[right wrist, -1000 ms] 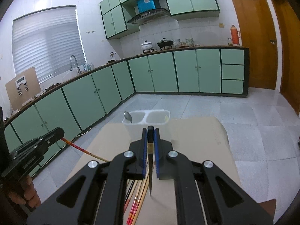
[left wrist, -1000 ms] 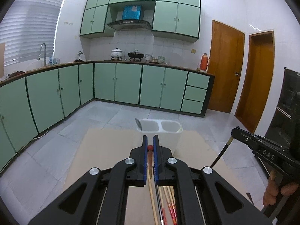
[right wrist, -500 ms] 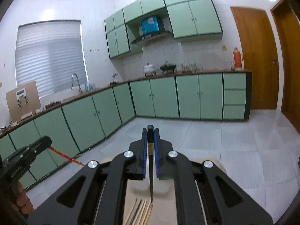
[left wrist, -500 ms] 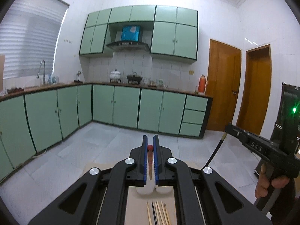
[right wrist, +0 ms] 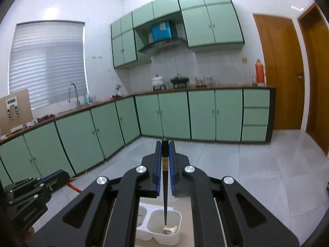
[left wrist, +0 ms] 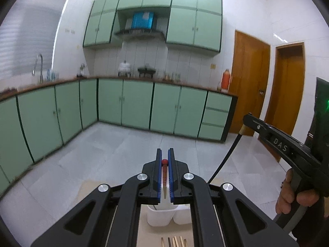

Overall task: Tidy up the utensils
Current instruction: 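Lift both chopsticks, lower them into the white holder and open both tools, then move both open tools back to the remaining chopsticks on the table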

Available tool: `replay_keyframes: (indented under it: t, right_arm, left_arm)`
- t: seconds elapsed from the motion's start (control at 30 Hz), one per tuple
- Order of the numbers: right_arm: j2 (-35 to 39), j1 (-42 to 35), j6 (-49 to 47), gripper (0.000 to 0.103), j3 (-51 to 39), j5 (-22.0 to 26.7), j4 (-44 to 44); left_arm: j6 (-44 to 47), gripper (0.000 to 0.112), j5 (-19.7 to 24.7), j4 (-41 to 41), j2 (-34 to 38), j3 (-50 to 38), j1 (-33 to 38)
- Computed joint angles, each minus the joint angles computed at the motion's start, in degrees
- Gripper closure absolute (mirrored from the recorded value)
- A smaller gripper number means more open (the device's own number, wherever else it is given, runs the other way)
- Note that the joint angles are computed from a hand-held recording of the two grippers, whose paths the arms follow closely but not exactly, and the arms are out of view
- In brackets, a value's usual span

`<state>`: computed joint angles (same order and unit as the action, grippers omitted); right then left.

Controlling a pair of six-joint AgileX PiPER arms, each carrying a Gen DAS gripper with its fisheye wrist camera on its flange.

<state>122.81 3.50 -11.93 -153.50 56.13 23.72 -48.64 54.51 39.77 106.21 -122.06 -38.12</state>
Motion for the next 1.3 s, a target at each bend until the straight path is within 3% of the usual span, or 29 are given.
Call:
replay_keyframes:
  t: [0.13,0.37,0.63,0.77,0.87,1.07,1.3]
  right_arm:
    - [3.32,-0.25,0.34,0.097,-1.82,2.66,1.09]
    - [-2.21,0.21,-4.33,0.09,13.0,-0.43,4.08]
    - [-16.11,-2.56,-10.17,0.07,34.48,-10.58,8.76]
    - [-25.95,-4.93,-16.5,0.046,49.29,-16.95,15.49]
    - [-33.8,-6.57,-21.89,0.03,61.13,-20.92,20.53]
    - [-46.49,-8.13,-30.75,0.02,80.64,-25.65,26.67]
    - [-57.06,-6.43,-32.96,0.019,99.05,-30.14,25.64]
  left_arm:
    - [2.04,0.107,-0.74,-2.44,3.01,-1.32,2.05]
    - [6.64,0.107,1.48,-7.95,7.77,-5.81,3.3]
    - [-1.58,0.09,-1.0,0.91,-1.35,6.56,-0.84]
    - [-8.63,0.07,0.62,9.4,-7.29,14.26,-5.91]
    - [-14.77,0.062,2.78,15.02,-11.77,21.3,-10.62]
    - [-26.66,0.056,7.39,21.77,-18.56,35.67,-19.05]
    - [-37.52,0.053,9.25,22.74,-22.06,48.14,-24.77]
